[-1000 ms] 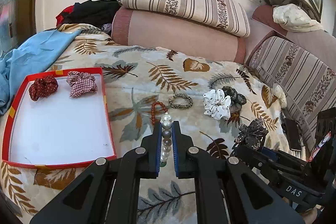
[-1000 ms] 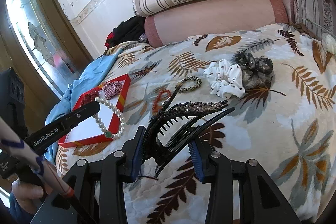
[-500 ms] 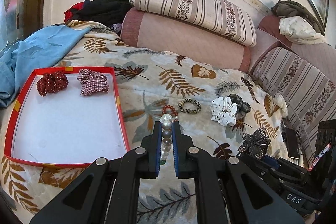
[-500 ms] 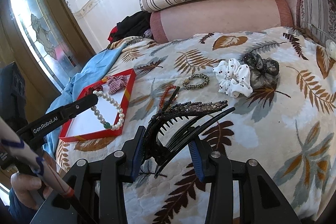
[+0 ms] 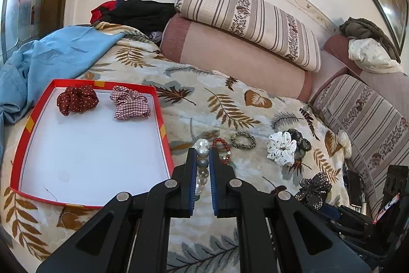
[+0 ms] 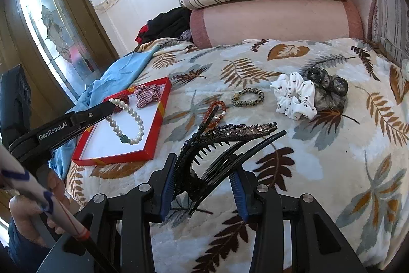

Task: Organize jewelry
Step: 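Carry the pearl bracelet and claw clip over the red-rimmed tray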

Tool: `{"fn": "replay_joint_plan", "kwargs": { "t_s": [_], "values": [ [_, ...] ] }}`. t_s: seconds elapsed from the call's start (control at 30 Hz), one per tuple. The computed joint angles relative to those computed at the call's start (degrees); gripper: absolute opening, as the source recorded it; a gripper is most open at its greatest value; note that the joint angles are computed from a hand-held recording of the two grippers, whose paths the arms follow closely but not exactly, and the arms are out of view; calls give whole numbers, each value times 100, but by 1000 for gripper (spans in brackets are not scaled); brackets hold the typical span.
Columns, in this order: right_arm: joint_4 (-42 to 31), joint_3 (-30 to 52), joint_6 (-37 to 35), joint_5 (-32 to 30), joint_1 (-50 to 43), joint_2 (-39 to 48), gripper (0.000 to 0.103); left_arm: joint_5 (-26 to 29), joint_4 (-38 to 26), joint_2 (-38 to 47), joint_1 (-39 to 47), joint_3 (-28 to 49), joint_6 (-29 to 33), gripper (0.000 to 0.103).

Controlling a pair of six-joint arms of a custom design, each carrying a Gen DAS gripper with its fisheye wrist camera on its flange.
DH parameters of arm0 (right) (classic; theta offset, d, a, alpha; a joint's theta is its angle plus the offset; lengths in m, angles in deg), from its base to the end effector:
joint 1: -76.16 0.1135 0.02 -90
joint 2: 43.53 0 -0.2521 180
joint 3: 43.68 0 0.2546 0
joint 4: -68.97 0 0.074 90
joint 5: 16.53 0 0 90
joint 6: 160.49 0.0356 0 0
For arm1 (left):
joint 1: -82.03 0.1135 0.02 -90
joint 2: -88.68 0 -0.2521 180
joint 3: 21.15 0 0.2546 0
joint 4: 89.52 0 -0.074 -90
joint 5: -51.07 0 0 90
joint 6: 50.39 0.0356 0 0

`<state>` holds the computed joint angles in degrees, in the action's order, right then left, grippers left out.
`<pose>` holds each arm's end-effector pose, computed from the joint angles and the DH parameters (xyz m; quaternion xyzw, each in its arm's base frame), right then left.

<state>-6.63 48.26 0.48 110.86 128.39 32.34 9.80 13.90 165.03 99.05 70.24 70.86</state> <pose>0.1733 0.1883 0.3403 0.2319 0.8880 0.0719 0.3904 0.2496 0.0484 0.3388 0.2100 0.8636 -0.2734 0.3679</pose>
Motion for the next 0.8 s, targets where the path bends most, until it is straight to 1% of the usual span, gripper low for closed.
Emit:
{"fn": "replay_joint_plan", "kwargs": {
  "t_s": [0.27,0.43,0.53,0.67,0.8],
  "values": [
    [209,413,-520,-279,-262,368,44,74,138,404,220,305,-152,9],
    [484,867,-1086,-593,-607,709,44,28,410,865,391,684,-474,9],
    [582,1308,-1477,-827,-807,1085,44,-128,756,1265,451,949,-958,9],
    [666,2049,-1906,-1135,-1078,1733,44,-575,1353,1702,383,1156,-1561,9],
    [704,2699,-2193,-1448,-1319,2313,44,-887,1669,2237,344,1493,-1811,9]
  ]
}}
